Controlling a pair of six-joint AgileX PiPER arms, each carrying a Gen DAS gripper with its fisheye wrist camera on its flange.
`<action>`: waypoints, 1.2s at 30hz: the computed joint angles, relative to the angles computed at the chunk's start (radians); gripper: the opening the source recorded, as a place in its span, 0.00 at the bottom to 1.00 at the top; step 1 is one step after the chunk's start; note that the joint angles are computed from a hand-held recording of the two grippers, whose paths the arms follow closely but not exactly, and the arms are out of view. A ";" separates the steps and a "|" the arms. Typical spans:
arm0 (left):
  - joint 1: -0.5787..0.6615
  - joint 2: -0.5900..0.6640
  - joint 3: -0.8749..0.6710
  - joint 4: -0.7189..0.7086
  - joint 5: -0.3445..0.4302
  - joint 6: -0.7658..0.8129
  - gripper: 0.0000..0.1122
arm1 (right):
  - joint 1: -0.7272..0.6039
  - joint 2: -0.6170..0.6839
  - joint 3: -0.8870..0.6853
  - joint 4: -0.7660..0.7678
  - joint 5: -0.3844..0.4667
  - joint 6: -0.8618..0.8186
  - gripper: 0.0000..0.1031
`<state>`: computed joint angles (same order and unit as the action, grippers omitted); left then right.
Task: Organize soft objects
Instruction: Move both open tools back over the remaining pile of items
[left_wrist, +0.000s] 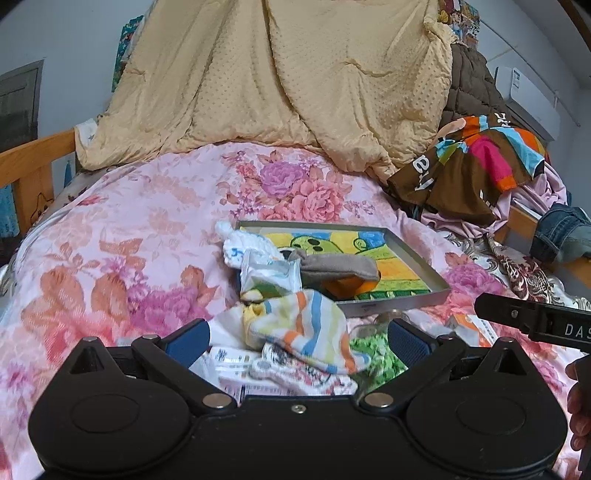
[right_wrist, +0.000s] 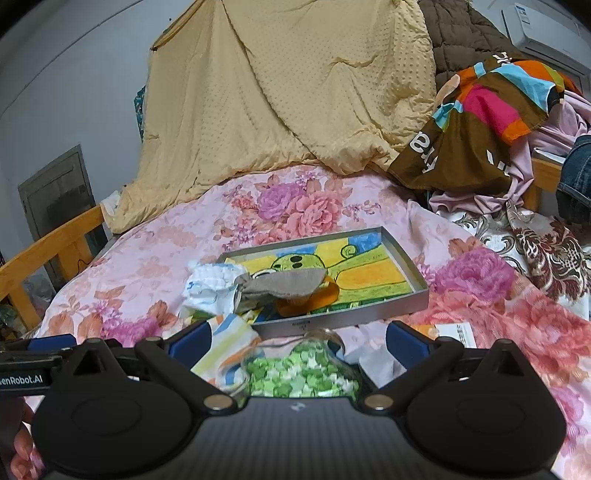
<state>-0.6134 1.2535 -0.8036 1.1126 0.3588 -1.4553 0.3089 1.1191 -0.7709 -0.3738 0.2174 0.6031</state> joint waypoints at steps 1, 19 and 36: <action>-0.010 -0.013 0.009 -0.020 0.013 0.009 0.91 | 0.011 -0.010 0.007 -0.036 0.009 0.036 1.00; -0.112 -0.115 0.062 -0.233 0.234 0.066 0.91 | 0.096 -0.096 0.061 0.066 0.099 -0.035 1.00; 0.015 -0.051 0.005 -0.486 0.280 0.203 0.91 | 0.172 0.007 0.048 0.188 0.092 -0.200 1.00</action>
